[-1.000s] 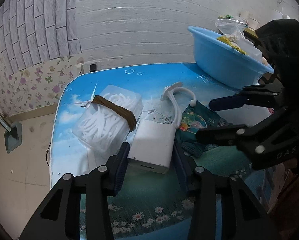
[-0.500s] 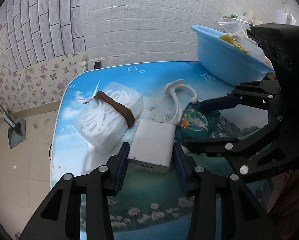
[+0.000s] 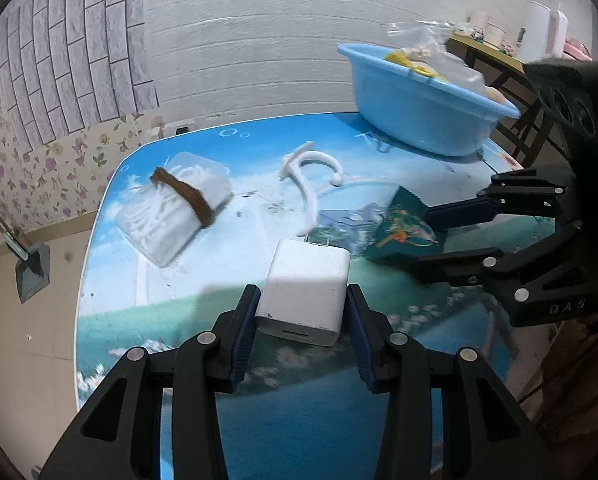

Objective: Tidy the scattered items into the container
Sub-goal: 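Grasp the white charger with the left tool while the right tool grasps the green snack packet, then lift and carry the charger and green packet over the blue basin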

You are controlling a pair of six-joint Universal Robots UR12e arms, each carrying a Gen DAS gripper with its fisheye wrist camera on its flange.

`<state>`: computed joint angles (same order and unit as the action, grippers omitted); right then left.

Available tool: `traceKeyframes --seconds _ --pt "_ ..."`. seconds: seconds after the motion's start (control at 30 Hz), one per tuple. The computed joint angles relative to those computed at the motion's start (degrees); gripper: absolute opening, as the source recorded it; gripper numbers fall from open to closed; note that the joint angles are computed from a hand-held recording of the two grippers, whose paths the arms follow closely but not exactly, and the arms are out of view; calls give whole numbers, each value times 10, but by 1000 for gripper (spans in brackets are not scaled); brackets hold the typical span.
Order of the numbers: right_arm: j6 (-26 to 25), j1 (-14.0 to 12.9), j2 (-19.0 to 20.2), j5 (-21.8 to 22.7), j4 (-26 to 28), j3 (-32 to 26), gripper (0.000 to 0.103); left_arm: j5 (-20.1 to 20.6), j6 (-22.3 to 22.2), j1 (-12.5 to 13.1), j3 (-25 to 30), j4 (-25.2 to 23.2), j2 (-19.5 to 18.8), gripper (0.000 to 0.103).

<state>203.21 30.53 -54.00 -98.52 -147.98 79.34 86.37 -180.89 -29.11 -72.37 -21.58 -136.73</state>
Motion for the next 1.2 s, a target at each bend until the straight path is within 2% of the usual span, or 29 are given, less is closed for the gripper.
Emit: traceKeyframes --seconds 0.13,0.3,0.43,0.57,0.73,0.87,0.93,1.2 --pt "33 4 -21 -20 -12 35 46 -14 -3 -7 -7 11 6 41" --pt "72 7 -50 -44 -47 81 46 -11 -1 -17 -1 25 5 38" --pt "98 10 -68 -71 -71 109 46 -16 11 -25 9 42 0 38" --pt "122 14 -83 -101 -83 131 46 -10 25 -33 25 37 -11 38" --pt "149 19 -90 -123 -80 142 46 -10 27 -37 27 33 -14 38" --pt "155 23 -94 -134 -79 145 46 15 31 -42 34 14 -20 38" --pt "157 24 -94 -137 -78 145 46 14 29 -41 39 2 -23 38" --pt "182 22 -95 -132 -55 144 46 22 38 -44 40 10 -27 38"
